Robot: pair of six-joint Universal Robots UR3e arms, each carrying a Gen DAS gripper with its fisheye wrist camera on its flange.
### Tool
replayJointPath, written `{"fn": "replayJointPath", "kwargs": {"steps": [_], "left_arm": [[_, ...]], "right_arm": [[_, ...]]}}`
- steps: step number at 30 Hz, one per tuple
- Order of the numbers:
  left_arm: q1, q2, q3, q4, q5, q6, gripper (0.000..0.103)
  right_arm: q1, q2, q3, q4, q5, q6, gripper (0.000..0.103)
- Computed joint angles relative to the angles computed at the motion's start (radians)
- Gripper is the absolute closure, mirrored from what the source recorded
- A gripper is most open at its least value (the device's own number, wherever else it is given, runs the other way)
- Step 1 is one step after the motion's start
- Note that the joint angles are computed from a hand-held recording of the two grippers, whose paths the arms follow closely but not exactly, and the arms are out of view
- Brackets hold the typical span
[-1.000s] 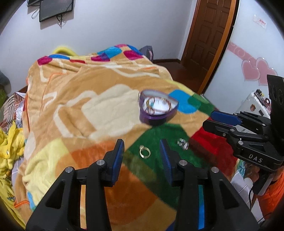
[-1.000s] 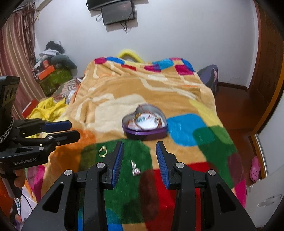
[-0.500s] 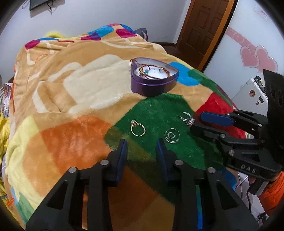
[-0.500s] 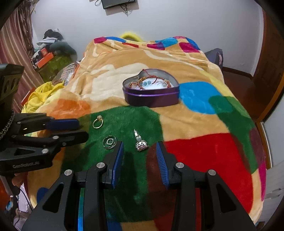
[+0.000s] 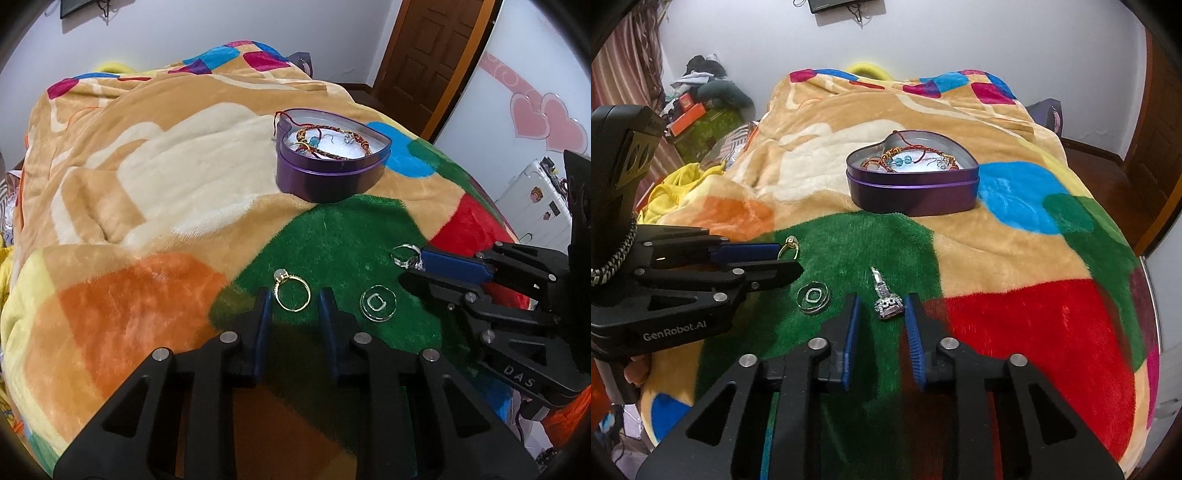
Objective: Organize jewelry
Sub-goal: 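Grasp a silver charm with the right tool while the left tool grasps a gold ring, then lower the gold ring with the left tool while the right tool lowers the charm into the tin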
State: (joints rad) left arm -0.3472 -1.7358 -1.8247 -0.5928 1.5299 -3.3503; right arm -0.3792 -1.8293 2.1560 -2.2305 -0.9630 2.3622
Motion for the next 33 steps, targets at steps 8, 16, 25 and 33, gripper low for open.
{"fn": "replayJointPath", "kwargs": {"steps": [8,16,25,33], "left_arm": [[-0.004,-0.010,-0.016,0.049,0.012,0.010,0.084],[-0.021,0.016,-0.017,0.045,0.043,0.002,0.084],[-0.030,0.070,0.008,0.021,0.069,-0.017,0.084],[-0.043,0.091,0.072,0.012,0.105,-0.020,0.084]], "right_arm": [[-0.005,0.001,-0.004,0.004,0.013,-0.004,0.088],[-0.040,-0.046,-0.018,0.058,0.039,-0.026,0.088],[-0.097,-0.099,-0.053,0.104,0.096,-0.025,0.088],[-0.129,-0.123,-0.092,0.093,0.155,0.009,0.088]]}}
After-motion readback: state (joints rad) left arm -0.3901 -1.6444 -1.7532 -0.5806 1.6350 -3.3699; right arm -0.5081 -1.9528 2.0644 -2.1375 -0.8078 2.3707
